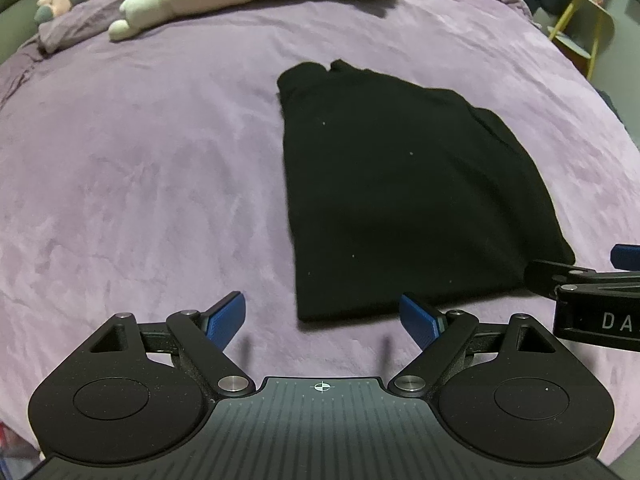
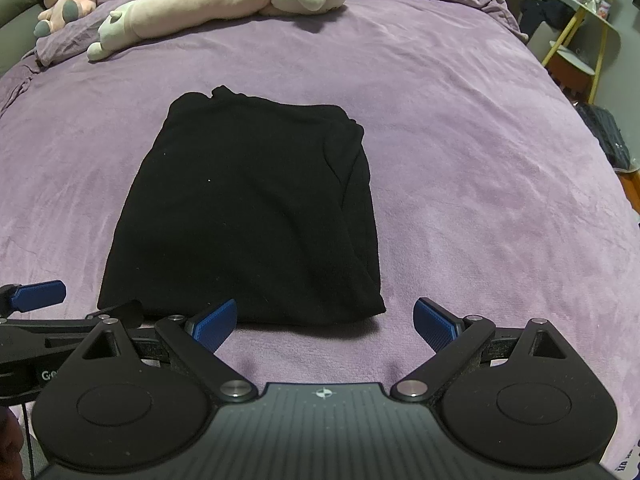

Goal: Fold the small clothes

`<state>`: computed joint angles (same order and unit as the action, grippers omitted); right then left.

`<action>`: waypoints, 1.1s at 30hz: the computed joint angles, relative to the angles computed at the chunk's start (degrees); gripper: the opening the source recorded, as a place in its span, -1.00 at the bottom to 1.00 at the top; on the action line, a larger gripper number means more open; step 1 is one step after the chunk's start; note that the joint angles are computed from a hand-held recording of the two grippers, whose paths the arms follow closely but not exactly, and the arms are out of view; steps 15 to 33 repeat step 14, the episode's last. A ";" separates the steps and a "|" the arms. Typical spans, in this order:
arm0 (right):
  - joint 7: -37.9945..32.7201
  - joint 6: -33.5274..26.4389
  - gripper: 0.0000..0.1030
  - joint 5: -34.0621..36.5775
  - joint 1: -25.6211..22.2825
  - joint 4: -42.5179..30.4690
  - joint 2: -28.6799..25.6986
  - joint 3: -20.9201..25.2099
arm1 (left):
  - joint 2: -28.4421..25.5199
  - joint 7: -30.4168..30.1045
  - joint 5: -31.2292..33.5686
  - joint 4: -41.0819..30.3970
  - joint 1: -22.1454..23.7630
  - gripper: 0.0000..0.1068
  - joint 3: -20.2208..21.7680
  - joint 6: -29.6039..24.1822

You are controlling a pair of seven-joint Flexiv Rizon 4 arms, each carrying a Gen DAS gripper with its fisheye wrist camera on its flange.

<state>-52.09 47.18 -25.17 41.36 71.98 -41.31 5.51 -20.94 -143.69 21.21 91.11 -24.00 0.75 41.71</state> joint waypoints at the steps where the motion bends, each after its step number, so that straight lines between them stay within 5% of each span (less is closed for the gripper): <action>1: -0.09 -0.09 0.85 0.04 -0.03 -0.15 -0.07 0.02 | -0.03 0.10 -0.13 -0.06 0.02 0.67 -0.06 -0.24; 33: 0.17 -0.09 0.85 -0.27 0.00 0.09 0.08 -0.23 | -0.25 0.40 1.09 -1.28 -0.52 0.69 -0.13 -1.89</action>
